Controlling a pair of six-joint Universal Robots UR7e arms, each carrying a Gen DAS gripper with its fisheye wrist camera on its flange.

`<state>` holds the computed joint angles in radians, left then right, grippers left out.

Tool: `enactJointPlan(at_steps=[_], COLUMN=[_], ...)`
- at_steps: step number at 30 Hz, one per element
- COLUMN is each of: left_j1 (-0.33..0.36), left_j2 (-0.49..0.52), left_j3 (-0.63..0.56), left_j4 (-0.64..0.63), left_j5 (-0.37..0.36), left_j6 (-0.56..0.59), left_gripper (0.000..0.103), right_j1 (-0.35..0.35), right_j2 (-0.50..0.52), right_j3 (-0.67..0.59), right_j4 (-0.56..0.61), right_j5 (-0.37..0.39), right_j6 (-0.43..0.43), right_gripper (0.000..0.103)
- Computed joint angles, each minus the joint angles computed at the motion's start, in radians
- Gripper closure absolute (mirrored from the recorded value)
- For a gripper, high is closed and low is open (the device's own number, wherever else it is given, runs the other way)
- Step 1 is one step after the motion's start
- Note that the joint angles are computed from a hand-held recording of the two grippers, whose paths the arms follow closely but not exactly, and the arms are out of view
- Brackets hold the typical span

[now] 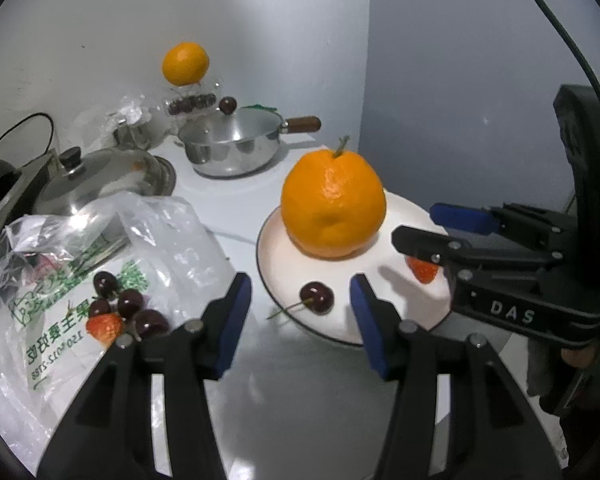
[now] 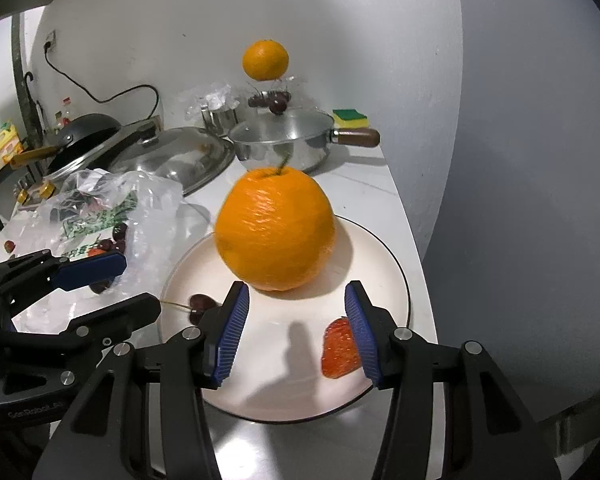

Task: Organize fruits
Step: 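Lower the dark cherry onto the plate and open the left gripper, then move both open grippers back over the fruit in the plastic bag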

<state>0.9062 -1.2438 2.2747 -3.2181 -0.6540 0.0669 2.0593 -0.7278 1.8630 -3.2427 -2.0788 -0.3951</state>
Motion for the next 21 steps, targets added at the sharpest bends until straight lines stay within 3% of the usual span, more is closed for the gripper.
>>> enactJointPlan(at_steps=[21], left_j1=[-0.025], left_j2=[-0.190], left_j3=[0.141], left_j4=[-0.035], left_j5=[0.065], left_j6=[-0.036], left_gripper=[0.050], right_j1=[0.109], right_j2=[0.044], right_j3=[-0.029], right_j4=[0.016], right_j5=[-0.021], right_j6=[0.008], right_gripper=[0.050])
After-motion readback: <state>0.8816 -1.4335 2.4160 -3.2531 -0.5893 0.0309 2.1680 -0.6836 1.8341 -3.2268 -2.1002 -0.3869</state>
